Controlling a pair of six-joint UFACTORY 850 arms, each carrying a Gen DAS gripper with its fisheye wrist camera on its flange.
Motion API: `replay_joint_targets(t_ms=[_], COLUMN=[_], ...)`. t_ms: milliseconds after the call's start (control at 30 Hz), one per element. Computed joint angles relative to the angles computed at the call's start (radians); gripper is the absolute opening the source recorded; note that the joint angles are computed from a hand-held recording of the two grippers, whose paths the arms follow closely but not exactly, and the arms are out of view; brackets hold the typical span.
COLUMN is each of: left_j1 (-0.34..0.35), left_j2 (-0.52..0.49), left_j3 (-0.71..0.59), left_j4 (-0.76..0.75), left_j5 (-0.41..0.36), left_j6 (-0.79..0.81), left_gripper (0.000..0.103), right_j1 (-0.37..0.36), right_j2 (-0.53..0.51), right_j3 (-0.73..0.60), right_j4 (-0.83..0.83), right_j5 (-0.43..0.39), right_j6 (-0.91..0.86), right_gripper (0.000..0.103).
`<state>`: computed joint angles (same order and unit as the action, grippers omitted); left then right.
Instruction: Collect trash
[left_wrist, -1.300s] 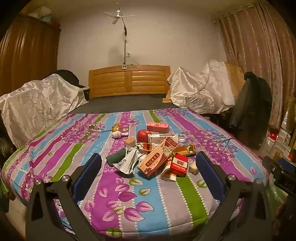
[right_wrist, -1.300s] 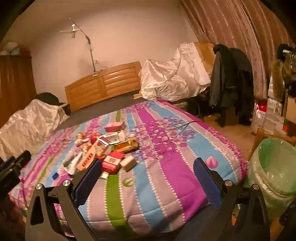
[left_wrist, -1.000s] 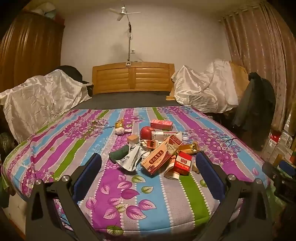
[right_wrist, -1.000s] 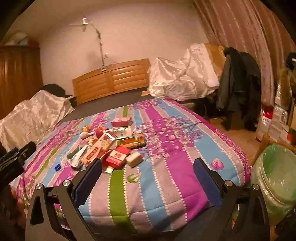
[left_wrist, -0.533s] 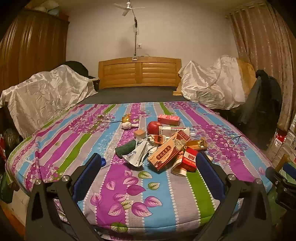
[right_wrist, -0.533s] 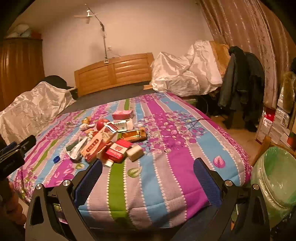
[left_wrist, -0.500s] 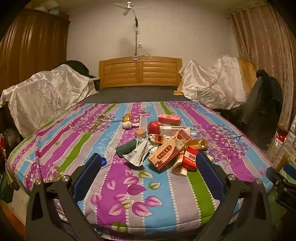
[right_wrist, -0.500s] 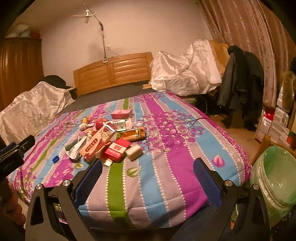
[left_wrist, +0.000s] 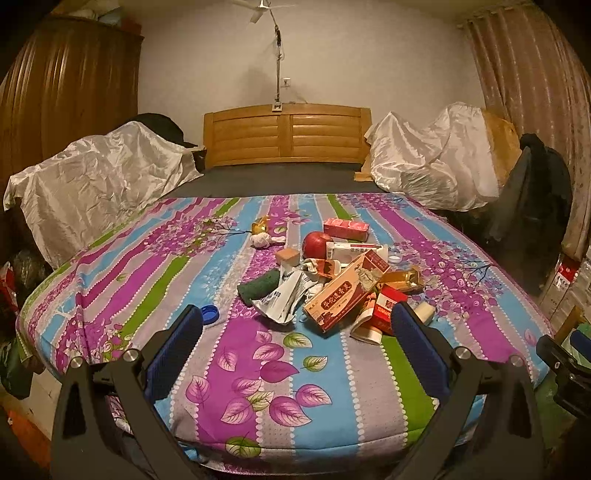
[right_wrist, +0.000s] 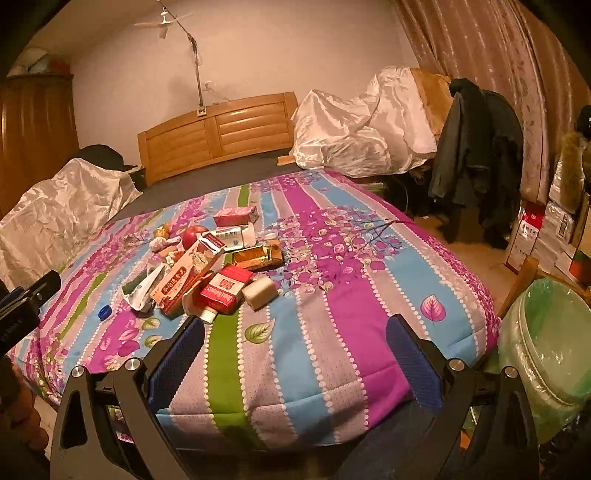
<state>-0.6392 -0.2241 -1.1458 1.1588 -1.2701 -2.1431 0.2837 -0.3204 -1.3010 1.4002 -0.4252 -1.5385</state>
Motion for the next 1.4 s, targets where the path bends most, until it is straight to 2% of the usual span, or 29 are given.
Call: replay_joint_targets(t_ms=[733,900,1000,1233,1400], left_j1=[0.012,0.005,0.024,-0.003,-0.053], left_j2=[-0.004,-0.009,0.034,0.045,0.010], left_j3=[-0.004,-0.033,-0.058,-0.213,-0.333], left_j4=[-0.047,-0.025,-0.020,0.132,0.262], left_j5=[-0.003,-0.098,-0.065,-0.236,-0.369], left_j6=[0.008,0.024,0.035,0.174,0.283], left_gripper=[0.098,0.098,0.098,0.098,0.098], right_j1=[0.004,0.002,0.005,-0.002,-0.002], right_j2=[-0.009,-0.009,-0.006,0.022,0.028], right_j3=[-0.005,-0.005,-0.003,0.024,0.027], right_j4=[-0.045,-0.037,-0.007,0.199,0.186], right_j5=[0.014,0.014,0.022,0.026,0.020], right_j6=[0.042,0.036,0.011,-0.199,-0.201], right_gripper=[0.098,0.098,0.098,0.098,0.098])
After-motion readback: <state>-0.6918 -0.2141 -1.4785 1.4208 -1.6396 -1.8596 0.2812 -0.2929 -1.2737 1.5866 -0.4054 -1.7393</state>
